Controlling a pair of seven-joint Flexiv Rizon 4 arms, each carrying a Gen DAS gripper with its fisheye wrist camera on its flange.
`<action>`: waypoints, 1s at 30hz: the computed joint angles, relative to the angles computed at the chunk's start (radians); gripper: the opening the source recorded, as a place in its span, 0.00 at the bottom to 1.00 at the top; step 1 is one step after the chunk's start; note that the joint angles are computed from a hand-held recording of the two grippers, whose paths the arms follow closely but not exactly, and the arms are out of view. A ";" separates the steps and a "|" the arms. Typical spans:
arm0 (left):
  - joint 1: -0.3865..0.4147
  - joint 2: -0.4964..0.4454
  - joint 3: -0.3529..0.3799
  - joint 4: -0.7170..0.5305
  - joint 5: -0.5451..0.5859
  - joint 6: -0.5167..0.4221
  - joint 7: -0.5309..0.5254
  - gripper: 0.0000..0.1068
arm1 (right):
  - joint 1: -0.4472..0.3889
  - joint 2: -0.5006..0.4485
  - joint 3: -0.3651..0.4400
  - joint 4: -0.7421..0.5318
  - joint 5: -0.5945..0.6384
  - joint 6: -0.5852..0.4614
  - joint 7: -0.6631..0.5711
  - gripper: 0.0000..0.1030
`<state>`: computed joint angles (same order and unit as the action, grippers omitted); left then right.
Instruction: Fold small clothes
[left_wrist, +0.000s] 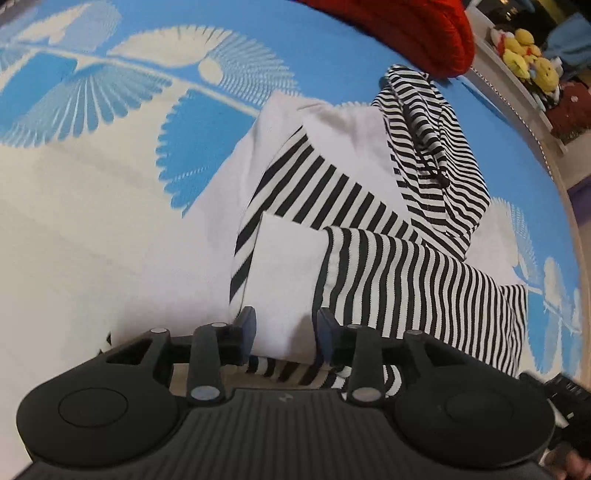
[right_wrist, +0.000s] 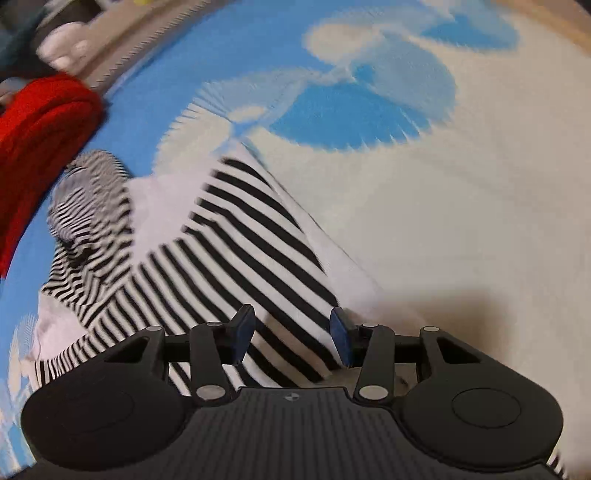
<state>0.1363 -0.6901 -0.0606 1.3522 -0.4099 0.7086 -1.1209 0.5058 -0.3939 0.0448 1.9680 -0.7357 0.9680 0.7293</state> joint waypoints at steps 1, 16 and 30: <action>-0.002 0.000 0.001 0.000 0.002 0.001 0.000 0.38 | -0.003 -0.002 -0.005 -0.001 -0.024 0.020 -0.022 0.48; 0.002 -0.012 0.003 -0.017 0.012 -0.014 -0.013 0.38 | 0.022 -0.042 -0.052 0.009 0.082 0.213 -0.125 0.52; -0.009 -0.003 0.007 0.000 0.028 0.025 0.004 0.38 | 0.037 -0.046 -0.051 -0.049 0.039 0.104 -0.260 0.53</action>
<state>0.1277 -0.6933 -0.0535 1.3521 -0.3814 0.7335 -1.1165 0.5424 -0.4394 -0.0062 1.9190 -0.6964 1.0719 0.4692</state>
